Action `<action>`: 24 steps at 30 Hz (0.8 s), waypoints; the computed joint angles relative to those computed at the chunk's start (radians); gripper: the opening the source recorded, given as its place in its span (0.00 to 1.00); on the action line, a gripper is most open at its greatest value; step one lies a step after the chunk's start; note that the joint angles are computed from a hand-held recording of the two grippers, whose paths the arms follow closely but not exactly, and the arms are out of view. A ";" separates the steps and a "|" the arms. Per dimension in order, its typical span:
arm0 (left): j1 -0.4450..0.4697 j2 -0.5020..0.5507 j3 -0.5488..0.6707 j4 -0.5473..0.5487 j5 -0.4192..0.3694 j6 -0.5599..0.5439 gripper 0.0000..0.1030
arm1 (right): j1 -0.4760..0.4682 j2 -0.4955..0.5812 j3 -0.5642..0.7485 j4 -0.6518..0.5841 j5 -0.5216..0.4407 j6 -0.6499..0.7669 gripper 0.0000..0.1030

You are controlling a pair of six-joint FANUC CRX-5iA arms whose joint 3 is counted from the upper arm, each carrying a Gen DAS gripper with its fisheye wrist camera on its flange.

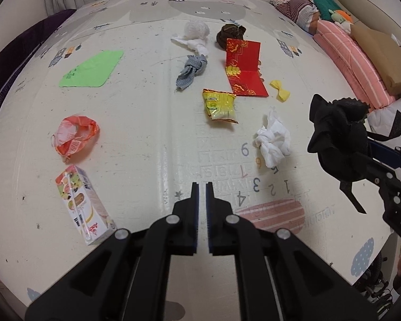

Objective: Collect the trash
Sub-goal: 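Grasp the white tissue with the left tool while the right tool holds the black cloth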

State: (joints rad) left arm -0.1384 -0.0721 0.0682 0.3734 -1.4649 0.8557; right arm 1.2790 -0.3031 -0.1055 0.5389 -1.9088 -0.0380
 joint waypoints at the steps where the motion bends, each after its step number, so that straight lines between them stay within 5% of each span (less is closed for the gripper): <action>1: -0.016 0.001 -0.012 0.002 0.010 0.004 0.11 | 0.006 -0.015 -0.019 -0.004 -0.007 -0.015 0.31; 2: -0.032 0.002 -0.024 0.002 0.022 0.010 0.17 | 0.012 -0.031 -0.038 -0.008 -0.012 -0.028 0.31; 4: -0.067 0.001 -0.054 0.015 0.063 0.022 0.52 | 0.027 -0.065 -0.079 -0.013 -0.021 -0.053 0.31; 8: -0.157 0.006 -0.105 0.020 0.173 0.044 0.64 | 0.043 -0.136 -0.164 -0.017 -0.024 -0.076 0.31; 15: -0.321 0.105 -0.098 -0.037 0.292 0.145 0.64 | 0.068 -0.257 -0.280 -0.020 -0.042 -0.109 0.31; 17: -0.365 0.130 -0.090 -0.092 0.320 0.175 0.55 | 0.069 -0.284 -0.300 -0.026 -0.044 -0.107 0.31; 18: -0.386 0.140 -0.083 -0.131 0.323 0.192 0.29 | 0.072 -0.295 -0.307 -0.029 -0.045 -0.105 0.31; 20: -0.399 0.120 -0.112 -0.147 0.369 0.203 0.16 | 0.076 -0.307 -0.314 -0.032 -0.048 -0.094 0.31; 24: -0.363 0.087 -0.132 -0.087 0.333 0.207 0.13 | 0.077 -0.308 -0.305 -0.028 -0.044 -0.050 0.31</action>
